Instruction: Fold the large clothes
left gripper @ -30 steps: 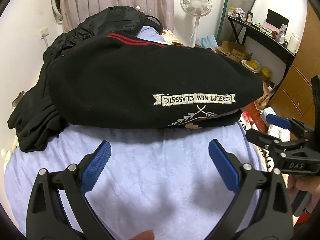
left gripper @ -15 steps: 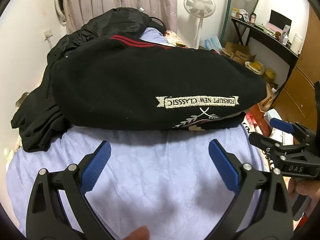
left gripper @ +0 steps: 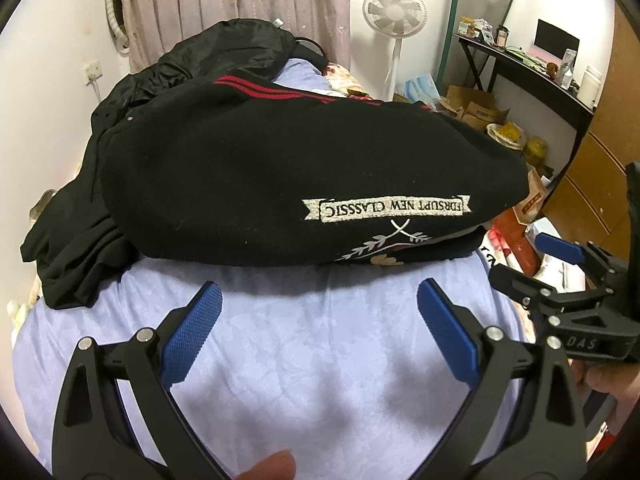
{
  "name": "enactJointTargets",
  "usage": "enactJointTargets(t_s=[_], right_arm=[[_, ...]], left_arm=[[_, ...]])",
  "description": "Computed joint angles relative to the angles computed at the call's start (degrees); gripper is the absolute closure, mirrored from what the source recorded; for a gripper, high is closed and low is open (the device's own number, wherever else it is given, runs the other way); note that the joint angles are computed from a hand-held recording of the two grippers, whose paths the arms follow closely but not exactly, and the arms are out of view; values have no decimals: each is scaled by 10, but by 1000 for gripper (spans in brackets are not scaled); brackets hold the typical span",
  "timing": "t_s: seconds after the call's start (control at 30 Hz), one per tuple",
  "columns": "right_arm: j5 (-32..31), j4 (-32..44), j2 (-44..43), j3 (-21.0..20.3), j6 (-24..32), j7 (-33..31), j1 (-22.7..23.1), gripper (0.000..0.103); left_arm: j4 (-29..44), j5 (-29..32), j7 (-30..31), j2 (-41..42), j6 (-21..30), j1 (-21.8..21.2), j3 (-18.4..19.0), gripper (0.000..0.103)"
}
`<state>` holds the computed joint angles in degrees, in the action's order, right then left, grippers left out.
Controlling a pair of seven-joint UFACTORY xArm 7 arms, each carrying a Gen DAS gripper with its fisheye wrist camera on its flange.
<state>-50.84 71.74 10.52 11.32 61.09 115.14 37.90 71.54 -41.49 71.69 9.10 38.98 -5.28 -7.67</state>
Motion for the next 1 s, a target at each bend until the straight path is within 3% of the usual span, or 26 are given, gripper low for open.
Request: enactJointTargets(t_s=[1.0], right_arm=[[-10, 13, 13, -6, -1, 7, 6, 7]], left_arm=[[-7, -4, -21, 0, -9, -5, 0, 7]])
